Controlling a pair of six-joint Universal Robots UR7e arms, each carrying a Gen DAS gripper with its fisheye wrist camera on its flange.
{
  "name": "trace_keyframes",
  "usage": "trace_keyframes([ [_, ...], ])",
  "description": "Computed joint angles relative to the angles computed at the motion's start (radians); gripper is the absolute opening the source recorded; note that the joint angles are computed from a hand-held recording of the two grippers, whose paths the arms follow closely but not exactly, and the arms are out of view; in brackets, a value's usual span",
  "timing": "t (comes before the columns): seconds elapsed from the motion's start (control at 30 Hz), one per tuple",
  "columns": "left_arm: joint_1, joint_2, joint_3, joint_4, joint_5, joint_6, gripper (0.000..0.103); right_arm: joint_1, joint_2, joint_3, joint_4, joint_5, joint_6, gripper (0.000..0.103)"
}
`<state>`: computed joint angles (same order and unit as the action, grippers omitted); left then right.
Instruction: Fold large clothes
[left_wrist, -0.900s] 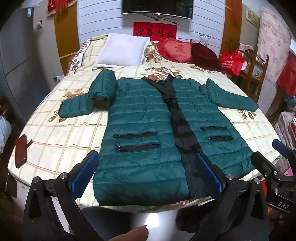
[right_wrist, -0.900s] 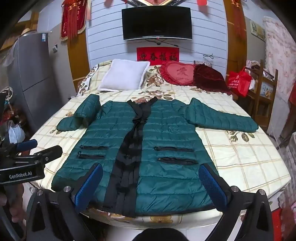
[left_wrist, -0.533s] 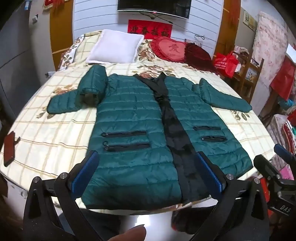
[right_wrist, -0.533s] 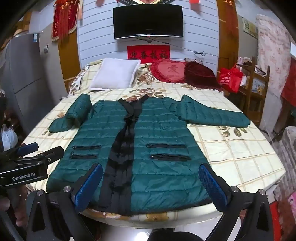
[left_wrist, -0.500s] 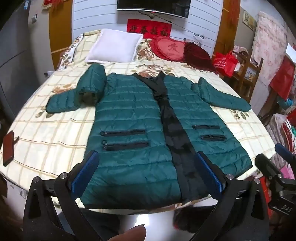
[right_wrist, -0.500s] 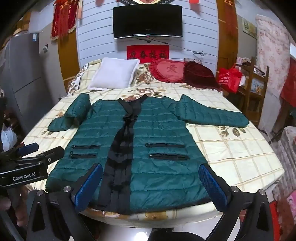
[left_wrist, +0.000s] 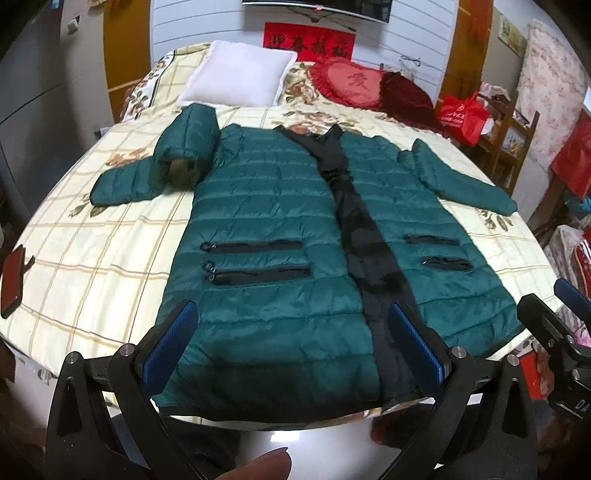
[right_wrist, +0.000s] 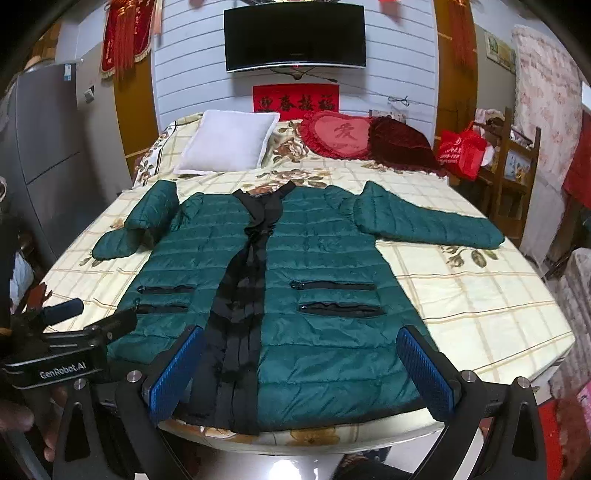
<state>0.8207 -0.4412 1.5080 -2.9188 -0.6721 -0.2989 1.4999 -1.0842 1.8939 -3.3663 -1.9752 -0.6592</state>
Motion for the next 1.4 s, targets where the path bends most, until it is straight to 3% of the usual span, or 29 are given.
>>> trace_keyframes([
  [0.23, 0.006, 0.008, 0.007, -0.050, -0.010, 0.019, 0.103, -0.013, 0.017, -0.001, 0.003, 0.011, -0.005, 0.103],
  [0.53, -0.002, 0.047, 0.014, -0.303, -0.002, 0.187, 0.103, -0.026, 0.016, -0.013, 0.024, 0.016, 0.013, 0.103],
  [0.7, -0.002, 0.036, 0.003, -0.179, 0.019, 0.153, 0.103, -0.029, 0.015, -0.016, 0.033, 0.024, 0.021, 0.103],
  [0.8, 0.008, 0.025, 0.007, -0.118, -0.010, 0.107, 0.103, -0.030, 0.015, -0.019, 0.038, 0.027, 0.020, 0.103],
  [0.97, 0.013, 0.022, 0.027, -0.144, -0.010, 0.101, 0.103, -0.027, 0.024, -0.028, 0.049, 0.023, 0.021, 0.103],
  [1.07, 0.029, 0.001, 0.048, -0.166, -0.083, 0.081, 0.103, -0.026, 0.025, -0.030, 0.053, 0.021, 0.022, 0.103],
  [1.27, 0.025, 0.004, 0.047, -0.138, -0.051, 0.060, 0.103, -0.026, 0.030, -0.035, 0.062, 0.019, 0.027, 0.103],
  [1.4, 0.030, 0.000, 0.051, -0.128, -0.077, 0.052, 0.103, -0.026, 0.032, -0.034, 0.058, 0.019, 0.026, 0.103],
])
